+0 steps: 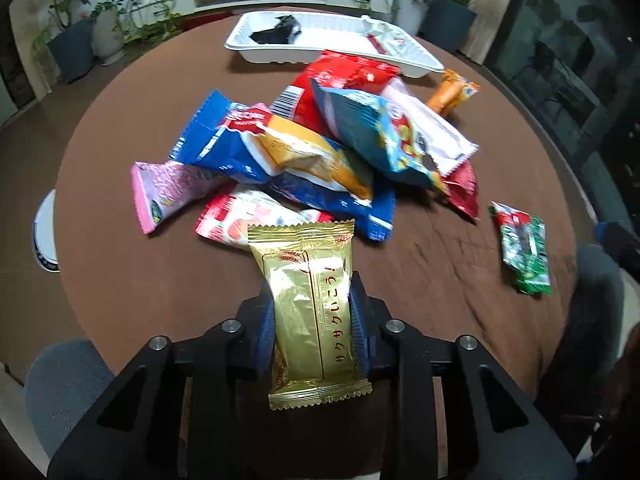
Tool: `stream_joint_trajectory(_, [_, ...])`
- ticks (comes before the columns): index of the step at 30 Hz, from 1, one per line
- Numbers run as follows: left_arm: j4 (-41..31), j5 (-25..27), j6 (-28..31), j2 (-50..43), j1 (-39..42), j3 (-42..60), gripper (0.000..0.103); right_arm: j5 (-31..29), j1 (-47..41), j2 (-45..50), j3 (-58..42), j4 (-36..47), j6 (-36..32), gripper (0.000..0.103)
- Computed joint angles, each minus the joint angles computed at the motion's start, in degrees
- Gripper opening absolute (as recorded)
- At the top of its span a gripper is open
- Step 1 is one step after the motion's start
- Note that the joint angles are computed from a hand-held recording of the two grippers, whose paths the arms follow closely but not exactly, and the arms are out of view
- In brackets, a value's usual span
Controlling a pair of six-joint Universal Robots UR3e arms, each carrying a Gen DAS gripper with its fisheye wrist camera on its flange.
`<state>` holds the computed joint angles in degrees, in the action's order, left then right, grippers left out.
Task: Organize snacks
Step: 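Grasp the green-and-white packet with the right gripper while the left gripper holds the gold wafer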
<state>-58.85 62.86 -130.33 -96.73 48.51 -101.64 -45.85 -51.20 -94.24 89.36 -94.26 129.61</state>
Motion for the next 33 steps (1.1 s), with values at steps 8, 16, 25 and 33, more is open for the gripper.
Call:
stream_joint_trajectory(8, [-11.66, -7.49, 7.99, 3.15, 4.32, 1.06, 0.029, -6.1, 2.67, 2.11, 0.61, -3.91, 4.59, 0.096])
stream_joint_trajectory(16, [-22.79, -10.74, 16.23, 4.82, 8.45, 1.48, 0.029, -12.75, 9.07, 4.67, 2.85, -10.46, 7.53, 0.088])
stream_joint_trajectory(25, [-26.55, -12.14, 18.85, 4.87, 9.8, 1.8, 0.029, -16.98, 14.77, 7.52, 3.75, -18.85, 11.01, 0.079])
stream_joint_trajectory(33, [-27.12, -12.13, 19.36, 4.2, 10.2, 2.14, 0.029, -20.36, 15.65, 5.59, 7.48, -24.56, 8.16, 0.061])
